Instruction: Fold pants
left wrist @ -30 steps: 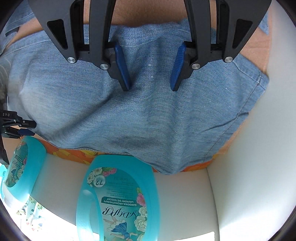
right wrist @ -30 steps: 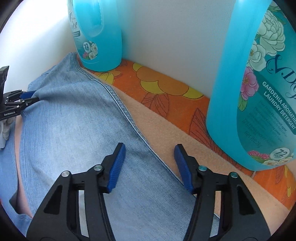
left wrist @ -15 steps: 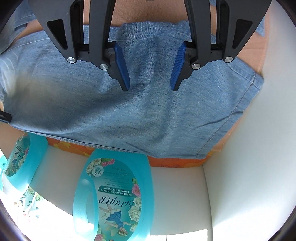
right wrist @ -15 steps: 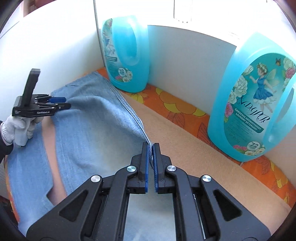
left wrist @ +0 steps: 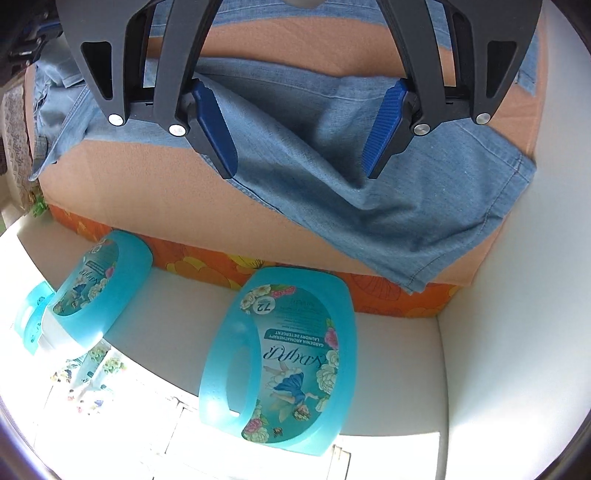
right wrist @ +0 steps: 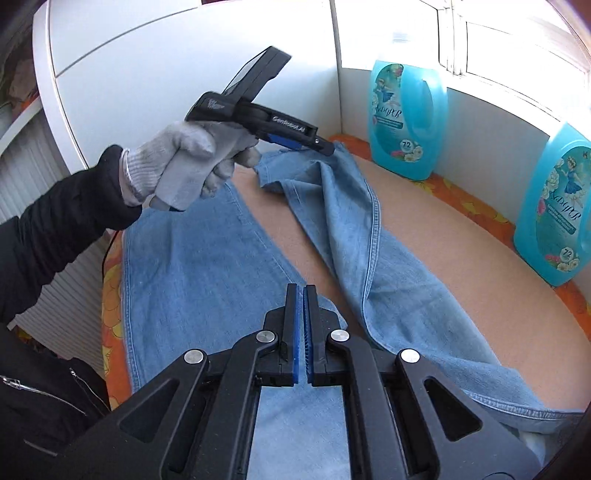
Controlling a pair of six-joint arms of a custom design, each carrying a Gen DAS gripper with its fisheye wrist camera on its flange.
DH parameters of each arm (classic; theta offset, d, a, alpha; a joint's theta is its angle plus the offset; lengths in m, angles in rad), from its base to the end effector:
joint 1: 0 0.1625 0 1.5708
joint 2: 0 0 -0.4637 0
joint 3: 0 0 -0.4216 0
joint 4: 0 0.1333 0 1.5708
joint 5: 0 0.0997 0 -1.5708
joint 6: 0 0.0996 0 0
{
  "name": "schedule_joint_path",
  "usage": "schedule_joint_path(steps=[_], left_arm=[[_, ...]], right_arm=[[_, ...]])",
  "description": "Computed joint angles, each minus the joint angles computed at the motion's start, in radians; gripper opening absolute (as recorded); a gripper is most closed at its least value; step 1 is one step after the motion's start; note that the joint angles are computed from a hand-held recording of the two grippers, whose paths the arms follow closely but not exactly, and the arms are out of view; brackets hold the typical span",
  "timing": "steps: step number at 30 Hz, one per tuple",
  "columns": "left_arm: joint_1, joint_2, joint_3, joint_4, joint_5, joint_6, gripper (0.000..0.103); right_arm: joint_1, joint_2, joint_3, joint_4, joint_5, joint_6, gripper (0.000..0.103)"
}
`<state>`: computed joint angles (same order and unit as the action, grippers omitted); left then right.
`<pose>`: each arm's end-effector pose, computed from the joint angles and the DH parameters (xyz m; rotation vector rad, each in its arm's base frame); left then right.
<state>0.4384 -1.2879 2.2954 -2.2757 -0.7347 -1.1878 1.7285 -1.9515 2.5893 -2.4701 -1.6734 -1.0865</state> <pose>-0.3012 -0.3701 0.1579 0.0966 2.4180 -0.8364 0.1669 -0.2654 0.2720 1.6859 -2.3849 0.2762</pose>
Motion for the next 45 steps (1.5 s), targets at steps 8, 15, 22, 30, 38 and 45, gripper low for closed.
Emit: schedule_joint_path(steps=[8, 15, 22, 30, 38, 45], left_arm=[[0.103, 0.149, -0.115, -0.023, -0.048, 0.007, 0.07], [0.195, 0.246, -0.216, 0.082, -0.134, -0.067, 0.071], [0.151, 0.234, -0.145, 0.038, 0.002, -0.175, 0.013], [0.095, 0.132, 0.017, -0.223, 0.035, -0.139, 0.004], [-0.013, -0.012, 0.087, -0.169, 0.122, -0.189, 0.003], [-0.077, -0.126, 0.122, -0.068, 0.148, -0.253, 0.003]], right_arm=[[-0.067, 0.051, -0.007, -0.149, -0.04, 0.04, 0.068], [-0.104, 0.138, -0.014, -0.191, -0.054, 0.034, 0.081], [-0.128, 0.151, -0.007, -0.221, -0.048, -0.011, 0.08], [-0.132, 0.175, -0.005, -0.315, -0.156, -0.147, 0.08], [-0.116, 0.306, 0.015, -0.519, -0.267, -0.201, 0.014], [-0.063, 0.256, 0.01, -0.565, -0.22, -0.143, 0.007]])
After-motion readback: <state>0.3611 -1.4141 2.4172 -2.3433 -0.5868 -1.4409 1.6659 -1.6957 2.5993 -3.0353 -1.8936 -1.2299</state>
